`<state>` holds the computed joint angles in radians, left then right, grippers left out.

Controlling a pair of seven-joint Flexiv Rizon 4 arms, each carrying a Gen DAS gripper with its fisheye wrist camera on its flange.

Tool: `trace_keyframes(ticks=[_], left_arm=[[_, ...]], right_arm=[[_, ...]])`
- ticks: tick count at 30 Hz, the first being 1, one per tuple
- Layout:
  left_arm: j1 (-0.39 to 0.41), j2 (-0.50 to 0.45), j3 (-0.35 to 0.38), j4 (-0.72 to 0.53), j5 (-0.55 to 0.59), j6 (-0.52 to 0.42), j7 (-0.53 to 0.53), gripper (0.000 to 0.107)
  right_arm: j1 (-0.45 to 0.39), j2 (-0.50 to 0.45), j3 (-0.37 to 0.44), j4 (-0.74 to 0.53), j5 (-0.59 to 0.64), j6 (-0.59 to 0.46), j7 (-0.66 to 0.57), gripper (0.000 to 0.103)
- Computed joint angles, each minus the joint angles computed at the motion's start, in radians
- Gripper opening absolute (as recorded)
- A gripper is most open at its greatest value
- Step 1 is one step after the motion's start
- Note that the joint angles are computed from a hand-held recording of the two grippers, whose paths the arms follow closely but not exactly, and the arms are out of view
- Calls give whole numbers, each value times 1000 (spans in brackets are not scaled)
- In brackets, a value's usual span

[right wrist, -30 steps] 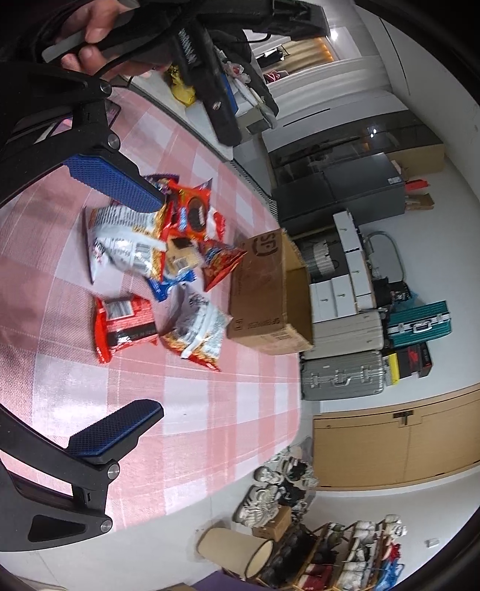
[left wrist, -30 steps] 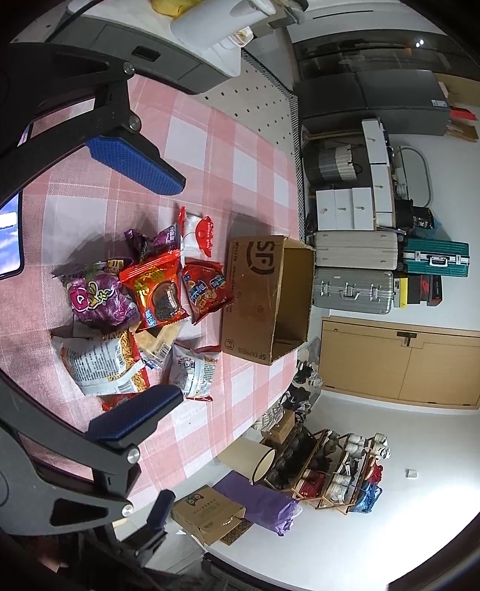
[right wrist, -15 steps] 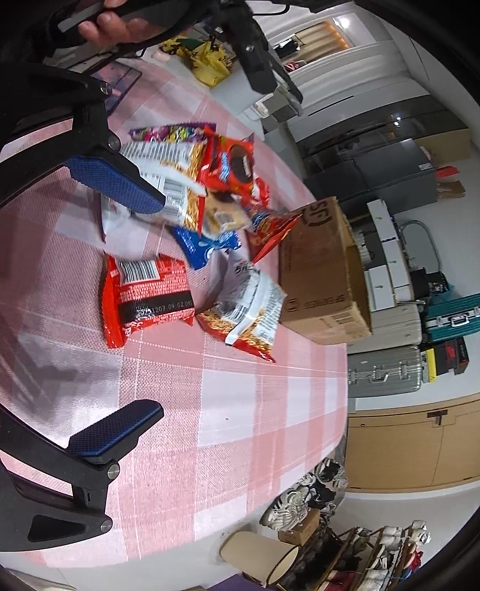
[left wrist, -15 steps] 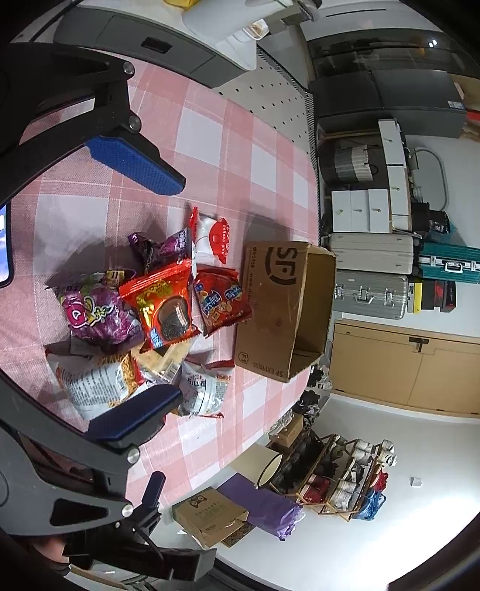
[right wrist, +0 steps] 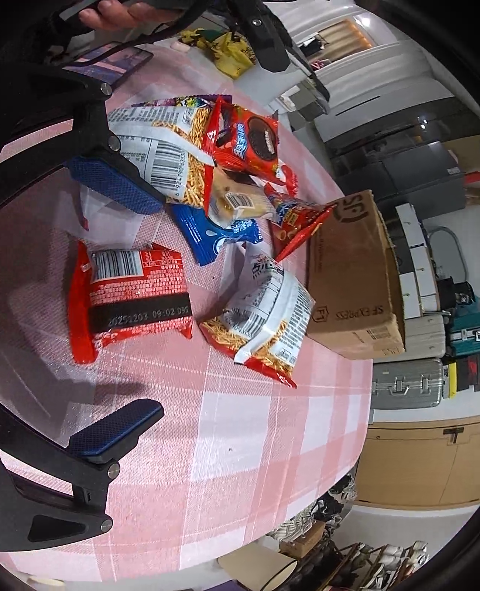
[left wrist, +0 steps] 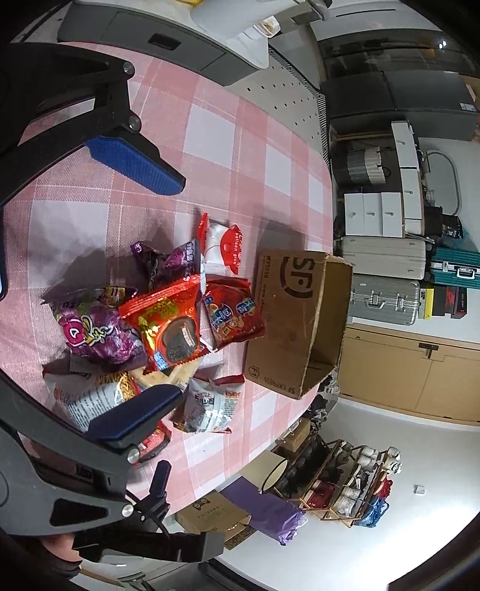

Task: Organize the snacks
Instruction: 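Reach the right gripper to the red wafer packet and close on it, then lift the red wafer packet with the right gripper while the left gripper reaches into the pile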

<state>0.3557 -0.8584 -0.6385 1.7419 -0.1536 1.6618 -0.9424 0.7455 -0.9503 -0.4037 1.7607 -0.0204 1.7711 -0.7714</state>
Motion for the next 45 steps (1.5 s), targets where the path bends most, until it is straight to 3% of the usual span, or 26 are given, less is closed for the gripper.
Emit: trace_keyframes(ticks=[2,5,10,12,14,21,34,40,45], left_arm=[[-6,-7,8,-9,0,-4,3,102],[1,-15,1,-14,-7,-17,7,102],[30,-32,-35,-14,-13,-20,21,102],[40,-36,-47,-11,-15,-17,23,102],[47,-32,-50,-2,-14,-13,20,102],[72,-10,-70,25,-30,-47,24,102],[82,13,-83,55,-57,-58,38,102],[19,28,-14,24,-91,-103,37,102],[-88,36,105,-27,-143,-156,28,102]], right_arm=[[-16,1,18,-12,-12,-22,0,102],[-67,6,74,-24,-33,-26,-3,91],[-26,4,23,-11,-36,-37,13,76],[-16,5,14,3,-34,-23,14,54],[-21,6,21,10,-31,-3,10,44],[-14,11,23,21,-3,20,3,44],[93,28,-66,84,121,96,-51,44],[107,39,-63,95,169,128,-85,44],[103,42,-46,96,197,148,-115,44]])
